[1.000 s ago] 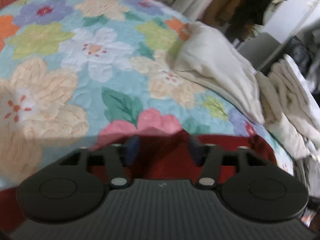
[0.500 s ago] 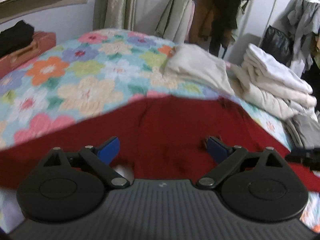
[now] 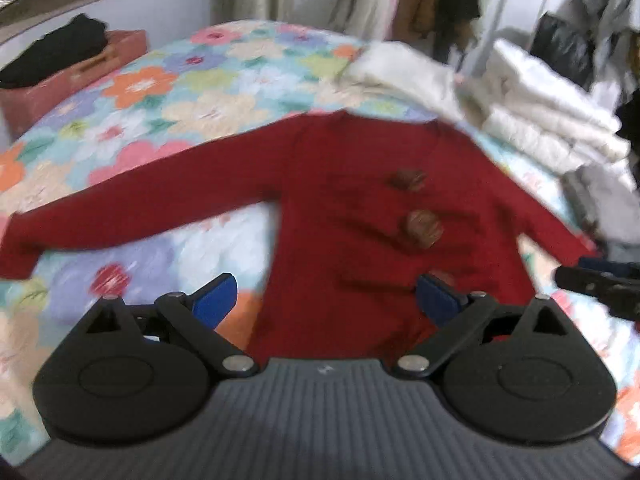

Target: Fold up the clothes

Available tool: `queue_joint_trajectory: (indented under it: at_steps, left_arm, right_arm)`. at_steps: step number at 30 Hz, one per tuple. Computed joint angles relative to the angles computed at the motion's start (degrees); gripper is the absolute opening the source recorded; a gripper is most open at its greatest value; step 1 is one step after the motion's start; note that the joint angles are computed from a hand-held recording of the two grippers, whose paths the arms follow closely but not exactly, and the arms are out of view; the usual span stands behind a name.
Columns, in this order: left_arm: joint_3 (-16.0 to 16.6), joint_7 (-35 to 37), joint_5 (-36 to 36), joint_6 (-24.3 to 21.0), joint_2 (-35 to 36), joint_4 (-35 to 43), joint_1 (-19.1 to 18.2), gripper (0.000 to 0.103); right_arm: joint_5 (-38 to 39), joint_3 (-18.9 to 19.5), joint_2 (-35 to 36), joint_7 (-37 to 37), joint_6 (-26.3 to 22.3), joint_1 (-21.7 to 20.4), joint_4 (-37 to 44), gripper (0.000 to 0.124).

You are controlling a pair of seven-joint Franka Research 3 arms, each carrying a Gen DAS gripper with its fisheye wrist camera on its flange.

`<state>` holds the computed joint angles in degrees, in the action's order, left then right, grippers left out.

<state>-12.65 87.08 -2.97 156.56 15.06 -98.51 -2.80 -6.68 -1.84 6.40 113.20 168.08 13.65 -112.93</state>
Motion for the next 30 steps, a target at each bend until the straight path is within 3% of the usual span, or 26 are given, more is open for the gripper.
queue_joint_trajectory:
  at_steps: [2, 5, 8, 11, 12, 14, 22, 24, 27, 28, 30]
  left_arm:
    - [-0.24, 1.84, -0.07, -0.29, 0.29, -0.89, 0.58, 0.099]
    - [-2.41, 5.51, -7.43, -3.26, 2.78, -0.48, 3.18, 0.1]
    - [-7.54, 13.78, -19.86, -3.35, 5.63, -0.43, 7.77, 0.097]
    - [-14.21, 26.84, -36.27, -10.3, 6.94, 0.07, 13.86, 0.081]
    - [-14.43, 28.22, -38.35, -11.32, 6.29, -0.71, 13.98, 0.071]
    - [-13.96, 29.93, -40.46, -11.68, 4.3, -3.04, 13.16, 0.07]
    - [-8.48, 31.66, -38.95, -8.16, -6.45, -12.93, 6.47, 0.073]
    - [-5.85, 24.57, -29.77, -6.74, -9.24, -15.05, 3.37, 0.076]
    - [-2.53, 13.01, -13.81, -5.83, -13.46, -18.24, -0.68, 0.089]
    - [-1.78, 10.55, -10.45, -6.04, -14.68, -19.04, -1.56, 0.089]
    - [-0.33, 10.68, -10.59, -6.05, -17.19, -20.79, -2.91, 0.09]
  right_arm:
    - [3.81, 1.38, -0.24, -3.09, 0.56, -0.56, -1.71, 0.07]
    - [11.8, 3.45, -0.52, -8.01, 1.83, -1.2, -4.55, 0.07]
    - [15.48, 3.59, -0.2, -8.47, 3.33, -0.67, -6.45, 0.07]
    - [12.03, 1.73, -0.18, -3.93, 3.83, 1.09, -7.79, 0.07]
    - [11.41, 1.48, -0.26, -3.04, 3.9, 1.34, -8.2, 0.07]
    - [11.36, 1.63, -0.87, -2.58, 3.89, 1.4, -9.16, 0.07]
    - [0.76, 1.71, -5.96, 8.23, 3.68, 1.35, -14.35, 0.07]
    - [-3.2, 2.75, -7.75, 12.37, 2.34, 0.31, -15.09, 0.07]
    - [-5.91, 5.02, -11.14, 16.65, -1.33, -1.4, -15.79, 0.07]
    - [-6.35, 5.78, -12.2, 17.63, -2.43, -1.94, -15.97, 0.07]
    - [-7.97, 7.44, -14.24, 20.08, -4.42, -3.12, -16.28, 0.07]
